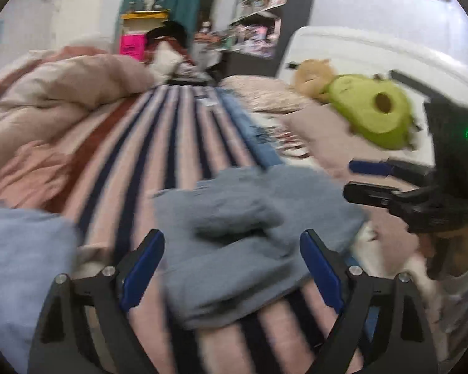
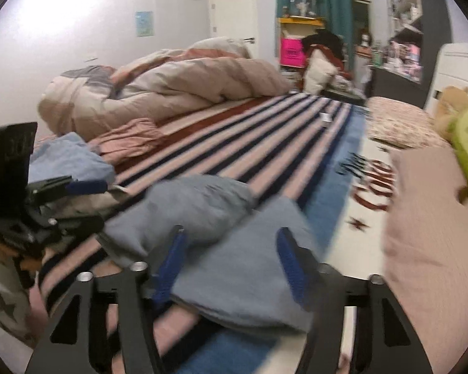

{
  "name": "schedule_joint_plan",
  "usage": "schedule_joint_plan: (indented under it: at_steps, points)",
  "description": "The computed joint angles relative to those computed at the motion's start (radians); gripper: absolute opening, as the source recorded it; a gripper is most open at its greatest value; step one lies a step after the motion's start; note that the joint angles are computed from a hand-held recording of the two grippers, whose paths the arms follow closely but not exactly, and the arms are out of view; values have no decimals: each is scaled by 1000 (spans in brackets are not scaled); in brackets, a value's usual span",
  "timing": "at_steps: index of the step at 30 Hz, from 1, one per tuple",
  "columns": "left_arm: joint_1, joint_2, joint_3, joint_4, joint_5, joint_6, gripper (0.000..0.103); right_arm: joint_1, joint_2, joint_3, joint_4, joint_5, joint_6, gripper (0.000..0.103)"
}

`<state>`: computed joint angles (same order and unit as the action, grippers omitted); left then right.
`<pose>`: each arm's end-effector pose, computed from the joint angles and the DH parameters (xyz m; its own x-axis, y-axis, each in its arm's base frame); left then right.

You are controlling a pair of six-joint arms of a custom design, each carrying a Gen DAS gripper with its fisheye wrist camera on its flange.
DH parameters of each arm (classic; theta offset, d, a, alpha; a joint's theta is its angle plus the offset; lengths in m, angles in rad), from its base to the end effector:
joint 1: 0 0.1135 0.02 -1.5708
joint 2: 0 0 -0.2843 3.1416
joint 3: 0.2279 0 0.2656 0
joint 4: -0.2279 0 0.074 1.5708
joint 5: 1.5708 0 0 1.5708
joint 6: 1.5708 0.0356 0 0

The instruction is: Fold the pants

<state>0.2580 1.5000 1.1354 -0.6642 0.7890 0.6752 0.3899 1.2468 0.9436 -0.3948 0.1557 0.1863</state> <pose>0.3102 0.0557 0.2760 -0.5377 0.3136 -0.7827 0.6537 0.7413 -0.1521 0.2592 0.1005 0.2929 -0.6334 -0.0624 -0.7713 -0.1509 0.9876 0.0440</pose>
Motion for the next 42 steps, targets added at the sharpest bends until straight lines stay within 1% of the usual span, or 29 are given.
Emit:
schedule_joint_plan:
  at_steps: [1, 2, 3, 4, 6, 8, 10, 11, 12, 13, 14, 15, 17, 20, 21, 22, 23, 26, 30, 31, 33, 34, 36, 38, 41, 42]
  points:
    - [9, -3, -1, 10, -22, -5, 86, 18, 43, 23, 18, 1, -6, 83]
    - [23, -6, -1, 19, -38, -7, 86, 43, 109, 62, 37, 6, -23, 86]
    - [35, -3, 2, 24, -41, -7, 86, 62, 159, 91, 42, 18, -34, 86]
    - [50, -1, 7, 31, -42, -11, 86, 86, 246, 152, 32, 46, -52, 86]
    - [74, 10, 19, 33, -29, -7, 86, 102, 347, 213, 25, 61, -69, 86]
    - [109, 44, 49, -1, 25, 21, 86, 110, 452, 270, 16, 68, -77, 86]
    - [128, 82, 83, -39, 55, 33, 86, 123, 524, 296, 20, 132, -92, 81]
    - [123, 84, 79, -32, 61, 26, 86, 132, 536, 291, 28, 192, -95, 69]
    - [119, 85, 78, -31, 70, 27, 86, 135, 538, 283, 35, 236, -94, 51]
    - [117, 88, 77, -33, 77, 33, 86, 122, 513, 254, 56, 239, -82, 45]
    - [117, 87, 74, -35, 78, 39, 86, 111, 491, 234, 66, 237, -65, 30]
    - [109, 84, 67, -27, 72, 34, 86, 96, 458, 209, 74, 239, -42, 26]
    - [86, 80, 57, -17, 58, 18, 86, 65, 365, 138, 97, 234, 1, 23]
    - [45, 67, 29, 12, 30, -17, 86, 13, 215, 33, 113, 198, 73, 23]
    - [35, 63, 27, 15, 22, -24, 86, 1, 154, -13, 111, 209, 92, 22]
    - [17, 59, 16, 26, 7, -34, 86, -6, 115, -44, 106, 215, 101, 20]
    - [-1, 57, 8, 35, -9, -45, 86, -19, 81, -67, 94, 197, 110, 16]
    - [-40, 56, -7, 60, -50, -73, 86, -66, 1, -140, 51, 88, 145, 12]
    - [-77, 69, -7, 82, -81, -108, 86, -87, -84, -212, 42, 60, 181, 12]
    - [-82, 70, -6, 86, -87, -114, 86, -104, -94, -214, 23, 45, 177, 12]
    - [-89, 78, -4, 96, -93, -124, 86, -120, -104, -210, -5, 49, 175, 13]
    - [-90, 82, -2, 98, -93, -126, 86, -114, -109, -203, -19, 76, 172, 17]
    - [-91, 90, 1, 109, -94, -138, 86, -74, -158, -204, -15, 159, 165, 37]
    - [-93, 98, 7, 113, -82, -147, 86, -59, -189, -180, -9, 181, 157, 39]
    - [-101, 112, 23, 90, -44, -135, 85, -57, -168, -120, 42, 153, 115, 39]
    - [-106, 116, 26, 85, -28, -132, 80, -53, -146, -106, 72, 142, 82, 39]
